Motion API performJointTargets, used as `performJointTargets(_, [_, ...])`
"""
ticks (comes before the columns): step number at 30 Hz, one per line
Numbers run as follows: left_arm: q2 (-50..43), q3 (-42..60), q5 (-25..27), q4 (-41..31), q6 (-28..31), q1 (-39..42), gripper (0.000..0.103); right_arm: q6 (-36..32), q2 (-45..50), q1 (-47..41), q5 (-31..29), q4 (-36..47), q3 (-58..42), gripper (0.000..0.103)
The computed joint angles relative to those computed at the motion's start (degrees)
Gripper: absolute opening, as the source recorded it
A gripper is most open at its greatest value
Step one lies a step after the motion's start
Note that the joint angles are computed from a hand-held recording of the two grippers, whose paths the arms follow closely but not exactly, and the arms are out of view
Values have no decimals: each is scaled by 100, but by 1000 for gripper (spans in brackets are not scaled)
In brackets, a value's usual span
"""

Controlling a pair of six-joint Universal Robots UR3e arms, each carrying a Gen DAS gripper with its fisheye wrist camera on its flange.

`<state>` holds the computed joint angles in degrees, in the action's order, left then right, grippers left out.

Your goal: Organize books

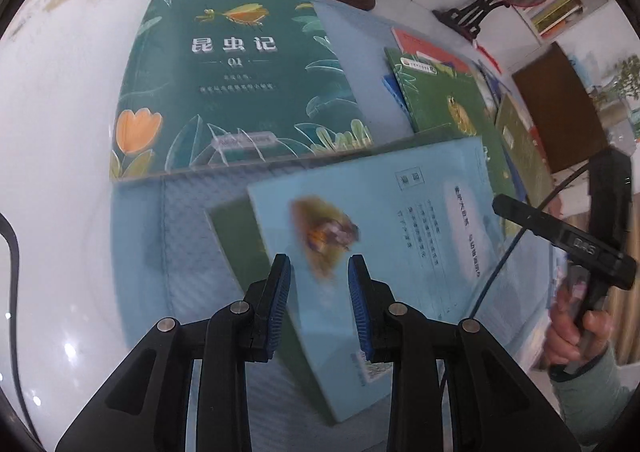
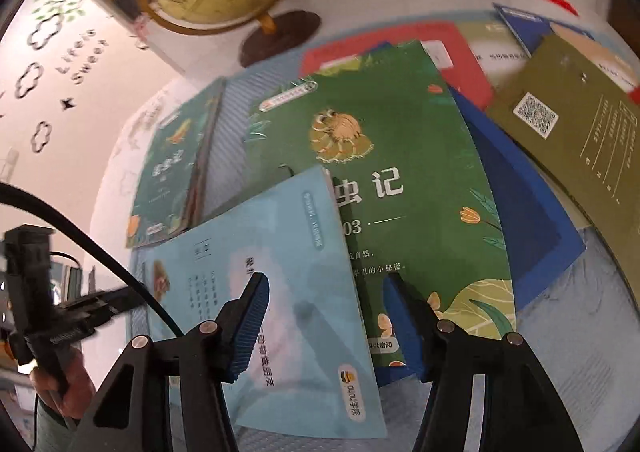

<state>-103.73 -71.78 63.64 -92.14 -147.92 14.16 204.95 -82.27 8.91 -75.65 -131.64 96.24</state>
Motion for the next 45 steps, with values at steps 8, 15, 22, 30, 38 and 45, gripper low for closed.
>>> performJointTargets(8, [807,-901,-13,246,-506,-667,29,-750,-694,-320,1124,72,873,59])
performJointTargets(15, [1836,-1821,803,1547,-1718,-501,29,-1496,-1900,-860,1530,874,1779,59])
performJointTargets(22, [1338,-1840,84,1328,-1454,506,29,-1674,-1454,-687,1456,768,1517,59])
performJointTargets(30, [1555,-2187,123,1515,-1730,-83,31,-1879,-1689,-934,1877,969,1972,62])
performJointTargets(38, [1820,-2283,291,1397,-1630,-1122,31,-3225,-3253,-2204,1614,2654,2511,60])
performJointTargets(45, [1586,-2193,1091,2104,-2478,-1982,33,-3693,-3782,-2899,2005,2986,2911,67])
